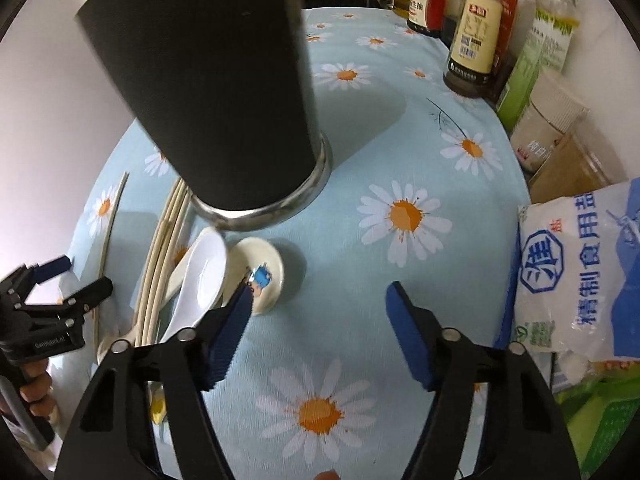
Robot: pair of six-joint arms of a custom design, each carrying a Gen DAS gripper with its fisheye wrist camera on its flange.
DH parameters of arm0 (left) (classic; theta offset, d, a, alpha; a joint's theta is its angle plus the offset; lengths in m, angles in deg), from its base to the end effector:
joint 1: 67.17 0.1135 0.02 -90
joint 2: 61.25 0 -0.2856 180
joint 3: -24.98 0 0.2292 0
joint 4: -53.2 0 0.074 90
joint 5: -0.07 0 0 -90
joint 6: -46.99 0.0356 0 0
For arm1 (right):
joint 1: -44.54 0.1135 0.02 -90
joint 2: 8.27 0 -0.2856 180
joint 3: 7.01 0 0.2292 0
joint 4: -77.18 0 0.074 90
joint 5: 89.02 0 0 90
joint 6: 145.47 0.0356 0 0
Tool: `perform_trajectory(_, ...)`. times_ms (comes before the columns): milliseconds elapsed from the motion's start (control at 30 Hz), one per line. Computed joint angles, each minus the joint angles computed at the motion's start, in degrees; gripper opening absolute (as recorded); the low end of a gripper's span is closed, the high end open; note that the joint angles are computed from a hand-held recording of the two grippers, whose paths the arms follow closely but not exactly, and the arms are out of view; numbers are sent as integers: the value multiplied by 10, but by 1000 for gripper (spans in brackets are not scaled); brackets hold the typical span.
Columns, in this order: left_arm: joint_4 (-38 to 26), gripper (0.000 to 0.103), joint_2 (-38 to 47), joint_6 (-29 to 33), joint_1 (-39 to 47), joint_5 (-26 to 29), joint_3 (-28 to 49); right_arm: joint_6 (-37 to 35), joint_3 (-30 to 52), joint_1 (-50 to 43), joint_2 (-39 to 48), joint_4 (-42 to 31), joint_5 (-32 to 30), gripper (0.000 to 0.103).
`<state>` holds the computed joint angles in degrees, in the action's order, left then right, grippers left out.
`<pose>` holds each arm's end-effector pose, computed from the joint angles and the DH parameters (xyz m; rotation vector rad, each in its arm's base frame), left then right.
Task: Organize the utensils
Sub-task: 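Grasp the cartoon-print spoon with the right tool while the left tool grasps a single chopstick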
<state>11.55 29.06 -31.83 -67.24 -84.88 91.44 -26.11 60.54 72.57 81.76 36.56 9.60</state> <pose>0.2766 -0.0035 0.2068 0.2911 2.6915 -0.0619 0.2508 0.1275 0.2141 0.0787 2.6555 0.1294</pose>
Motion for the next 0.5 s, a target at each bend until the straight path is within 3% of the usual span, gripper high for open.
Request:
perform_trajectory(200,20,98,-5,5,1,4,-12,-23,-14,-39,12,59,-67,47)
perform_trajectory(267,19,98,-4,11,3,9,-11,-29,-20,-49,10,72,-100,30)
perform_trajectory(300,17,98,-3,14,4,10,-9,-32,-21,-58,13,79,-123,27)
perform_trajectory(400,7,98,2,18,4,12,0,-47,-27,-51,12,89,-118,19)
perform_trajectory(433,2,98,6,18,4,11,5,-51,-28,-53,14,91,-129,10)
perform_trajectory(500,-9,97,10,18,4,10,13,-52,-32,-56,11,102,-138,8)
